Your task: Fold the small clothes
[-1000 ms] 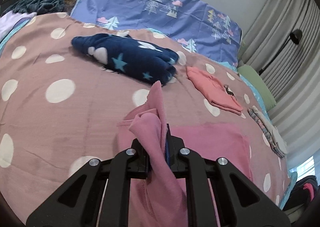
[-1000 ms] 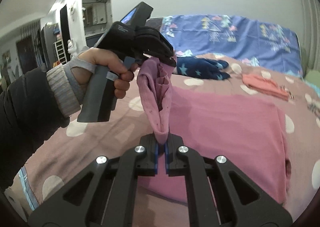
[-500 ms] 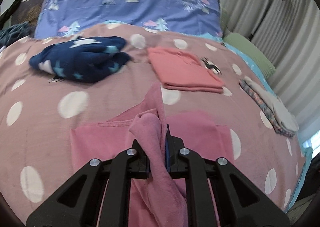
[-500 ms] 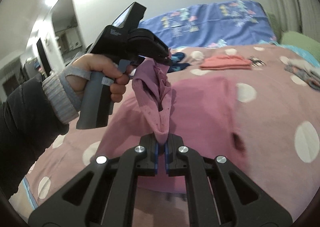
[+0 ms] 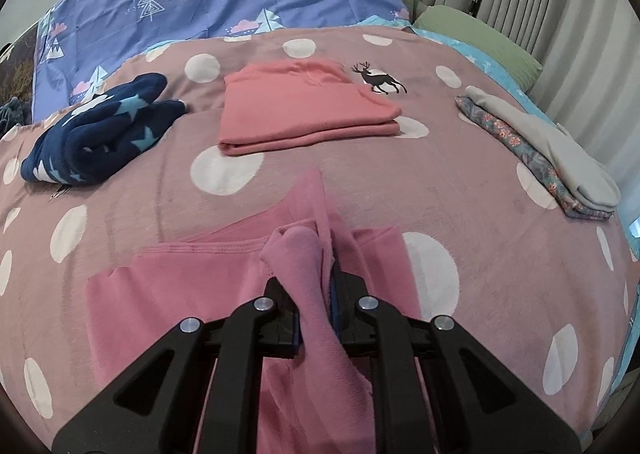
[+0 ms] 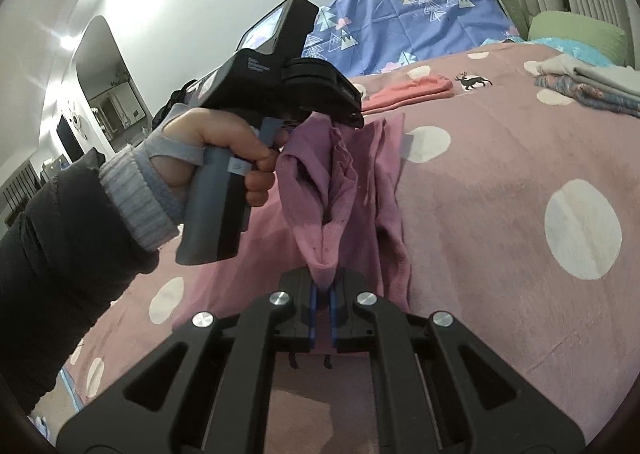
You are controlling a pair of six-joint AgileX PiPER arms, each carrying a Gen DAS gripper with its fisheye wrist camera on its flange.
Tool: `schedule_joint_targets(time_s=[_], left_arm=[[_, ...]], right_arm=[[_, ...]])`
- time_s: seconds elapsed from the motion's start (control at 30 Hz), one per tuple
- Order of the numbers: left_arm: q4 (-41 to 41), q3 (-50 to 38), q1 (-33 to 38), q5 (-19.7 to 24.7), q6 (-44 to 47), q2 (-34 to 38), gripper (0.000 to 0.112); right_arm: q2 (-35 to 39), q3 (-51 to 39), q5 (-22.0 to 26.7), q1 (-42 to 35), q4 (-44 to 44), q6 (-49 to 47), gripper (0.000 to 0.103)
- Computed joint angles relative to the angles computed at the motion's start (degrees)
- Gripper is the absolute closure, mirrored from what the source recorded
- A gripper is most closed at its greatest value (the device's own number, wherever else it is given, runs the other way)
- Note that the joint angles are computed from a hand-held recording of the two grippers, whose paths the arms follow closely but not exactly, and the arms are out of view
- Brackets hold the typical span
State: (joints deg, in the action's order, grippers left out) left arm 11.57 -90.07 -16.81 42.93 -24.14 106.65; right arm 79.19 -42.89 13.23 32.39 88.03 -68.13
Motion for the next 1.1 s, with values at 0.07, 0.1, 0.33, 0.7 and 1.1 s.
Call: schedule_joint_targets(time_s=[0.07, 0.1, 0.33, 0.7, 1.1], left_arm=[[1.56, -1.27, -0.75, 0.88, -1.18, 1.06, 0.102], [2.58, -2.0, -1.3, 1.38, -2.2, 1.69, 0.102], [5.22, 1.89, -2.31, -0.24, -3.81, -3.47, 0.064], [19.92, 41.43, -9.16, -1.5, -13.62, -40.65, 0.045], [32.83, 62.65, -31.65, 10.8, -40.92, -51.92, 0.042]], right_arm=[[-0.16, 0.45, 0.91, -0.83, 1.47, -1.4, 0.099], [-0.18, 0.74, 1.23, -1.0, 1.92, -1.7, 0.099], [4.18, 0.59, 13.19, -8.83, 1.86, 0.79, 0.096], [5.9, 0.59, 18.15, -11.8, 3.92, -1.71, 0.095], [5.4, -1.98, 21.24, -12.53, -2.74, 10.07, 0.097]])
